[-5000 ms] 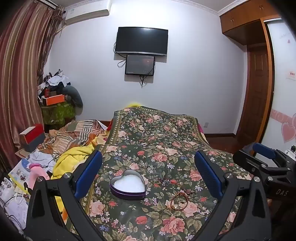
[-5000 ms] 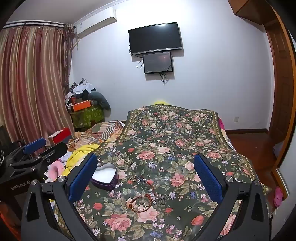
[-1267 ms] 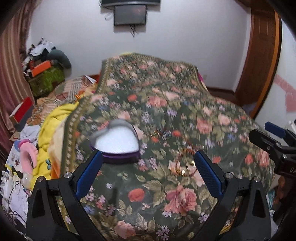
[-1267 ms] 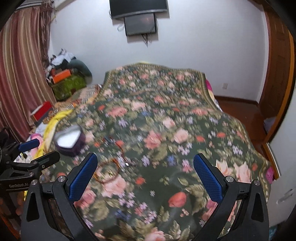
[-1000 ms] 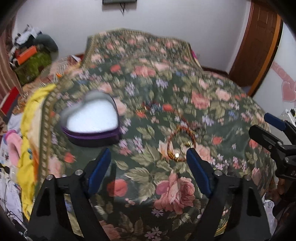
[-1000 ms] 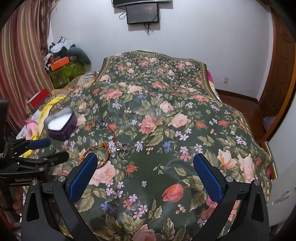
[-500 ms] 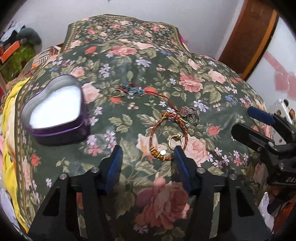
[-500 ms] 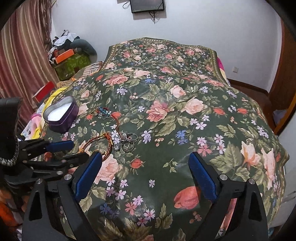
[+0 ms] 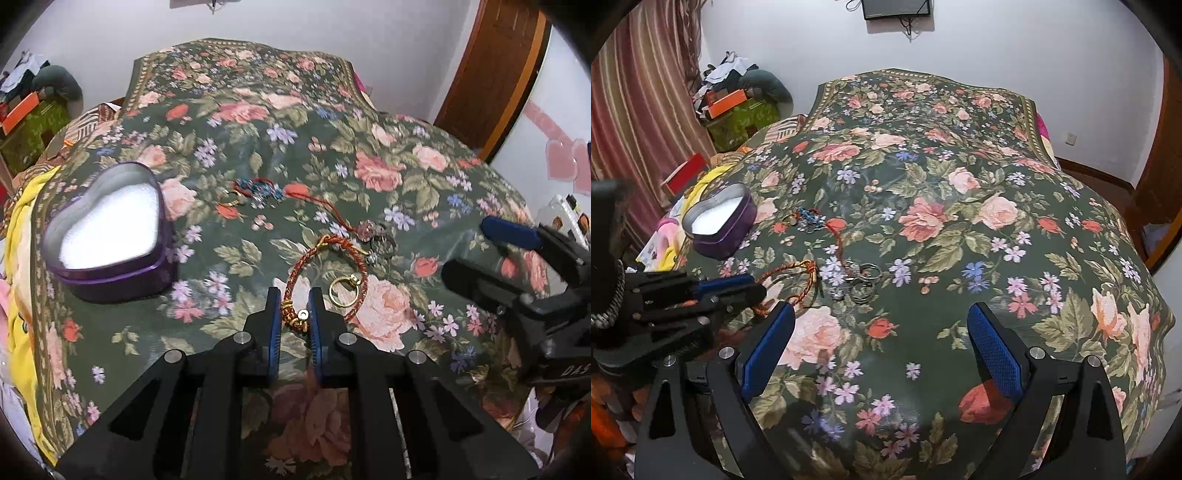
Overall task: Organize jewelry
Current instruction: 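Lift the bracelet with the left tool while the right tool grasps a gold ring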
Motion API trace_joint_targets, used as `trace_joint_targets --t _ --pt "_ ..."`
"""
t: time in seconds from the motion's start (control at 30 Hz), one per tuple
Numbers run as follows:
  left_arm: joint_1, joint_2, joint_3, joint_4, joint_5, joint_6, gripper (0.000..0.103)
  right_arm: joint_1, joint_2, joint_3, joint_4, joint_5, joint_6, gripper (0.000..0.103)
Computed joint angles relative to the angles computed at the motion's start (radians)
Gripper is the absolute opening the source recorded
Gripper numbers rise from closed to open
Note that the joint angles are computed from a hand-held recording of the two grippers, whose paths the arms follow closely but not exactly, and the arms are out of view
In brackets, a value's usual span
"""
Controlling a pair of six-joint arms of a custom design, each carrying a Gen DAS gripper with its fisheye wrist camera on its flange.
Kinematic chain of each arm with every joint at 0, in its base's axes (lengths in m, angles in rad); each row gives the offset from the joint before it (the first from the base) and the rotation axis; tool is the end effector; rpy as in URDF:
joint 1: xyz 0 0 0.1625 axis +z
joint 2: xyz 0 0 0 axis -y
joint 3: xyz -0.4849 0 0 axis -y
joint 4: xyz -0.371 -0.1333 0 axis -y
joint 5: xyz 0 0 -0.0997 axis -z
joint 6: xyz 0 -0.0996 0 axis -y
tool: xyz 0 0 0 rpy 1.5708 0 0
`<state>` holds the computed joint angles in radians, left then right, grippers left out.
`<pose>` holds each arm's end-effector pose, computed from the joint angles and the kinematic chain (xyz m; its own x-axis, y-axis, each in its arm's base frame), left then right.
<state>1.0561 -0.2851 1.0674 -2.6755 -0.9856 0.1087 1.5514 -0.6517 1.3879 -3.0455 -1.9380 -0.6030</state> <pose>-0.2542 -0.8320 -0.0098 -0.7563 0.3461 -0.5552 0.5522 0.7927 -0.2581 0.0821 -0.7985 0.2059 -0.7729 -0.2054 0.6004 -0.5147 0.7562 -0.4039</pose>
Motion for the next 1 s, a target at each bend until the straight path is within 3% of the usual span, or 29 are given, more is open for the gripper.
trace_joint_targets --t 0.23,0.4,0.53,0.77,0.83,0.97,1.0 --pt "-0.015 -0.056 0.083 -0.176 0.024 0.059 0.013 0.016 0.024 -0.018 0.032 0.011 -0.028 0.091" --pt "-0.009 -0.083 0.116 -0.233 0.034 0.056 0.013 0.019 0.058 -0.075 0.159 0.010 -0.005 0.068" --pt "0.001 -0.102 0.148 -0.257 0.029 0.043 0.013 0.017 0.085 -0.121 0.233 -0.002 0.026 0.060" --pt "0.013 -0.110 0.160 -0.265 0.020 0.028 0.013 0.026 0.109 -0.115 0.174 -0.033 -0.031 0.055" --pt "0.014 -0.110 0.161 -0.269 0.018 0.025 0.013 0.026 0.111 -0.115 0.163 -0.035 -0.039 0.048" --pt "0.008 -0.112 0.167 -0.277 0.016 0.027 0.013 0.025 0.108 -0.115 0.158 -0.036 -0.029 0.024" --pt "0.006 -0.113 0.172 -0.282 0.017 0.030 0.013 0.025 0.107 -0.117 0.163 -0.035 -0.023 0.024"
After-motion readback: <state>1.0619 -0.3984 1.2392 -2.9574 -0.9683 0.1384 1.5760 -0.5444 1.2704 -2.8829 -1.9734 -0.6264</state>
